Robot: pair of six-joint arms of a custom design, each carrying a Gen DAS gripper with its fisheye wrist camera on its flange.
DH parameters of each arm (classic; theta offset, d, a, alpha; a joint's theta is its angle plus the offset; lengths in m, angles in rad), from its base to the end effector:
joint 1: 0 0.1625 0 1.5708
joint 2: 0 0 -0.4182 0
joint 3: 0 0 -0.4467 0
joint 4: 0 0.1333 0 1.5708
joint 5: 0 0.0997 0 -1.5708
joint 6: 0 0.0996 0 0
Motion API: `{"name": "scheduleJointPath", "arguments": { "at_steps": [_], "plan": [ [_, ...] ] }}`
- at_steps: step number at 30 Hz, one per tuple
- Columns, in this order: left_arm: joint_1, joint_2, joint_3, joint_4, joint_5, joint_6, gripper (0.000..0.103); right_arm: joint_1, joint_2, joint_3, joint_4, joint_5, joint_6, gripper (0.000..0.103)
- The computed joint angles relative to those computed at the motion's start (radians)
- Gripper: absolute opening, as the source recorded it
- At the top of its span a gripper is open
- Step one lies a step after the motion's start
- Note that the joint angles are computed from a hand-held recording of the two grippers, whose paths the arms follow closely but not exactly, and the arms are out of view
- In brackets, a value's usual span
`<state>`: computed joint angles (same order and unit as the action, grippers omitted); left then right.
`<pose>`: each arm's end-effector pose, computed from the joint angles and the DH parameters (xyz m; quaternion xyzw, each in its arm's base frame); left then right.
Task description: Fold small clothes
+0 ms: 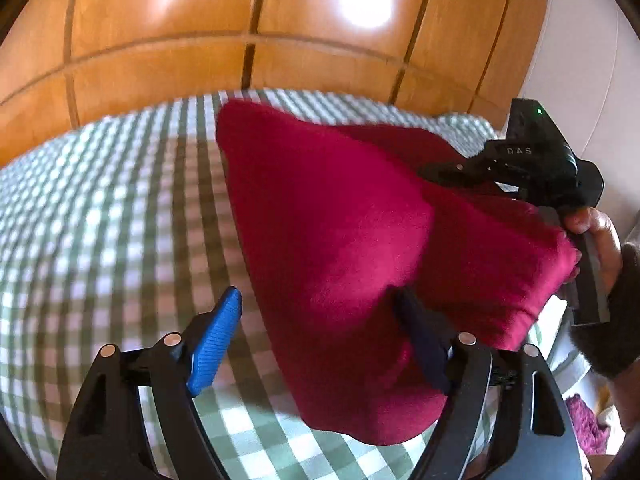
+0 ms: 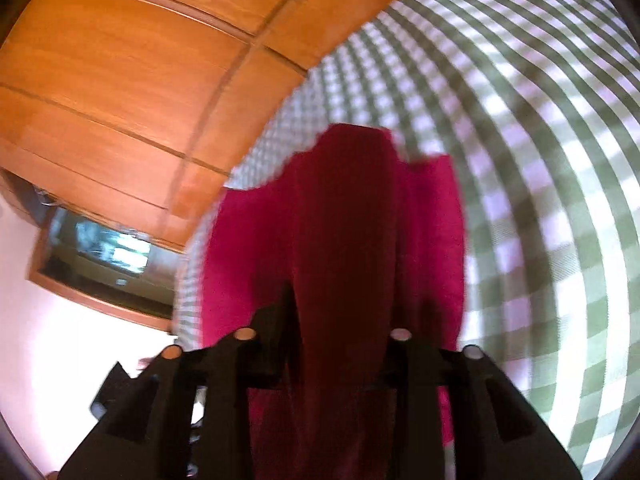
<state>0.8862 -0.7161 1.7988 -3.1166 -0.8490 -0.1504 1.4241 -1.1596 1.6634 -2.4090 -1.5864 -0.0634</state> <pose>-0.2552 -0.6276 0.0201 0.1622 0.8997 -0.3356 0.2271 0.0302 -0.6971 0.2688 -0.0424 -0.9851 0.1647 0.0251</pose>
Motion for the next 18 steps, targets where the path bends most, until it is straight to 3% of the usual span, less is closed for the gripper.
{"name": "scheduleJointPath", "arguments": {
  "at_steps": [2, 3, 4, 6, 8, 12, 17, 18],
  "plan": [
    [0.017, -0.004, 0.0, 0.015, -0.054, -0.034, 0.083, -0.018, -0.022, 0.041, -0.053, 0.038, 0.011, 0.037],
    [0.02, -0.006, 0.0, 0.018, -0.063, -0.041, 0.083, -0.032, -0.039, 0.064, -0.088, 0.074, 0.033, 0.046],
    [0.024, -0.009, 0.005, 0.008, -0.076, -0.042, 0.083, -0.037, -0.056, 0.086, -0.131, 0.083, 0.049, 0.063],
    [0.026, -0.007, 0.009, -0.009, -0.086, -0.041, 0.083, -0.033, -0.114, 0.154, -0.259, 0.055, 0.069, 0.079],
    [0.028, -0.008, 0.015, -0.024, -0.098, -0.044, 0.083, -0.015, -0.163, 0.2, -0.333, 0.005, 0.06, 0.083],
    [0.023, -0.006, 0.027, -0.039, -0.103, -0.055, 0.083, 0.049, -0.237, 0.274, -0.344, -0.106, -0.003, 0.091],
    [-0.031, -0.016, 0.086, -0.098, -0.046, -0.075, 0.083, 0.136, -0.182, 0.306, -0.317, -0.299, -0.042, 0.091],
    [-0.04, -0.01, 0.092, -0.156, -0.018, -0.05, 0.083, 0.129, -0.164, 0.316, -0.325, -0.328, -0.06, 0.091]
  ]
}}
